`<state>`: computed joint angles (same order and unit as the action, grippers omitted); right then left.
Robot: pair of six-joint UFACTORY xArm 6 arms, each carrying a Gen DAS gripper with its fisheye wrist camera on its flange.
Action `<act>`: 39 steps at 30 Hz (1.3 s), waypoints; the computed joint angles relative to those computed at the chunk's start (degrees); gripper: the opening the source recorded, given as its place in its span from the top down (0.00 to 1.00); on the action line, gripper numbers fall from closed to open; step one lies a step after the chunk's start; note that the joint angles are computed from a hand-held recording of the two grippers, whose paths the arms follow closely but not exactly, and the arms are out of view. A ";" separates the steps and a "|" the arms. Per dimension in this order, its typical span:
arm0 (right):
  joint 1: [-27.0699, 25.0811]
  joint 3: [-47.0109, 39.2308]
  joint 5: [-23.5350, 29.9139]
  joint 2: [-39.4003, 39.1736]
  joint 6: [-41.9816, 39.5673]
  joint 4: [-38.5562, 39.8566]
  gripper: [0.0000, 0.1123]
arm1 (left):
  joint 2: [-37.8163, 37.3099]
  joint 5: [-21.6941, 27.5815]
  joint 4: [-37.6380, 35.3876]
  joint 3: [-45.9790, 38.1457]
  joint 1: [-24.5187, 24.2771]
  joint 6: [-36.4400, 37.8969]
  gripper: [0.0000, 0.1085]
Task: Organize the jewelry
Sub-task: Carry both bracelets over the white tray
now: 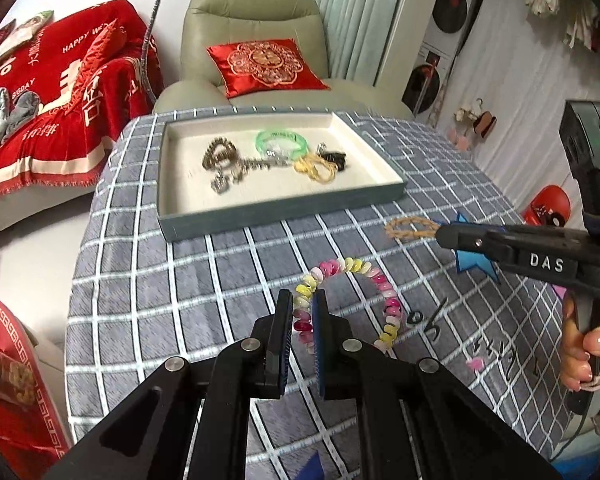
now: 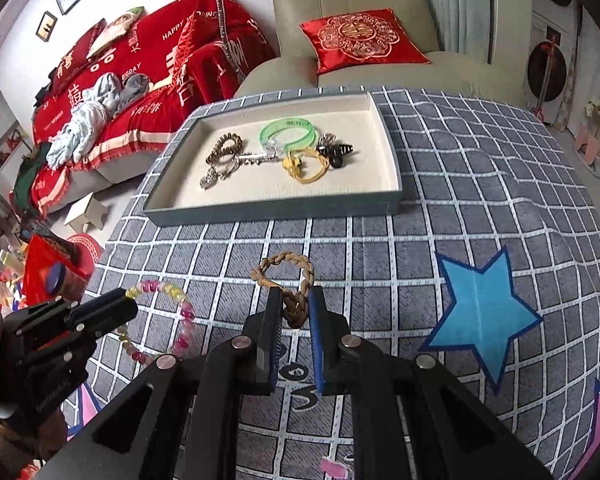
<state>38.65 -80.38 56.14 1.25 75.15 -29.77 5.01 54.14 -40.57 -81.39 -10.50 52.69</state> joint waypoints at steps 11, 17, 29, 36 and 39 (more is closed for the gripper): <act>-3.19 -5.70 1.11 2.18 -3.02 -1.19 0.87 | 9.12 -2.00 0.06 -12.27 -0.93 -3.81 0.76; -6.42 -9.47 -0.07 5.20 -5.75 -0.04 0.87 | 16.19 -3.10 1.98 -21.57 -2.05 -8.72 0.76; -11.43 -14.89 -3.51 12.52 -9.55 3.34 0.87 | 28.48 -3.37 9.03 -36.68 -3.96 -17.25 0.76; -13.17 -17.80 -4.31 16.70 -11.76 5.09 0.87 | 34.54 -2.80 13.10 -43.99 -5.18 -20.86 0.76; -13.82 -18.68 -4.58 18.23 -12.51 6.00 0.87 | 36.70 -2.07 15.18 -46.47 -5.65 -22.72 0.76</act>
